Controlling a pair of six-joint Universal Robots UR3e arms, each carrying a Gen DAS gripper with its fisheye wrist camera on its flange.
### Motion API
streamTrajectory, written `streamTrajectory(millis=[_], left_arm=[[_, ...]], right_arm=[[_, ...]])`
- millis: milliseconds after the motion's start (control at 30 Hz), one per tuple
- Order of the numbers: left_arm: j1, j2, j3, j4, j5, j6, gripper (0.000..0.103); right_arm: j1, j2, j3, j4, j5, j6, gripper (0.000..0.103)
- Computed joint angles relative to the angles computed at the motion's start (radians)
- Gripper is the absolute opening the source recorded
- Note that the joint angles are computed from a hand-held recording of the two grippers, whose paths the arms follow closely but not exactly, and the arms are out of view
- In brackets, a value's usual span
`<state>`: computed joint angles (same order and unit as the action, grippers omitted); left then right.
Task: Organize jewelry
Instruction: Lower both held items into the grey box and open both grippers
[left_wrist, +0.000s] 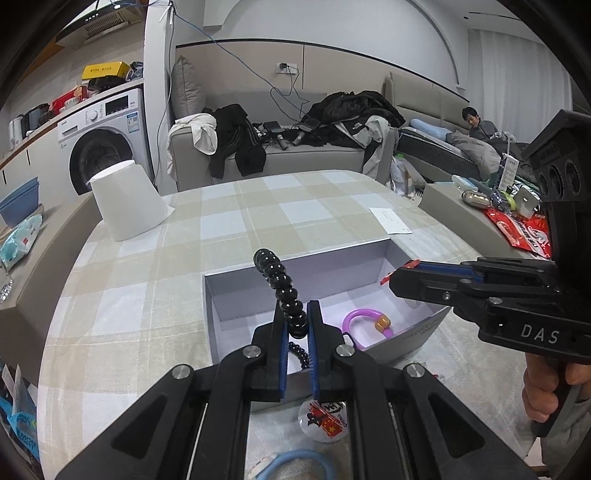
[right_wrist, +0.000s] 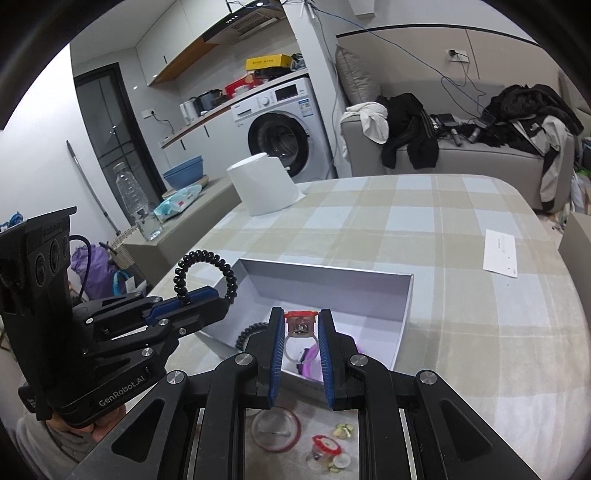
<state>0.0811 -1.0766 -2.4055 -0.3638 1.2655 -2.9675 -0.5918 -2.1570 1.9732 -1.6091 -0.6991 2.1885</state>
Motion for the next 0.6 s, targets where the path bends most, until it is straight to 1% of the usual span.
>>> streamTrajectory(millis=[167, 400, 500, 600], left_arm=[[-0.038, -0.056, 0.018, 0.028, 0.041, -0.024, 0.005], [-0.056, -0.094, 0.035, 0.031, 0.084, -0.028, 0.005], [-0.066, -0.116, 0.04, 0.048, 0.106, -0.027, 0.005], [-0.064, -0.133, 0.041, 0.055, 0.109, -0.024, 0.005]], right_arm=[[0.019, 0.034, 0.005, -0.071, -0.02, 0.052, 0.017], [0.06, 0.066, 0.015, -0.158, -0.051, 0.105, 0.017], [0.067, 0.077, 0.015, -0.175, -0.06, 0.113, 0.017], [0.081, 0.094, 0.012, -0.194, -0.07, 0.127, 0.017]])
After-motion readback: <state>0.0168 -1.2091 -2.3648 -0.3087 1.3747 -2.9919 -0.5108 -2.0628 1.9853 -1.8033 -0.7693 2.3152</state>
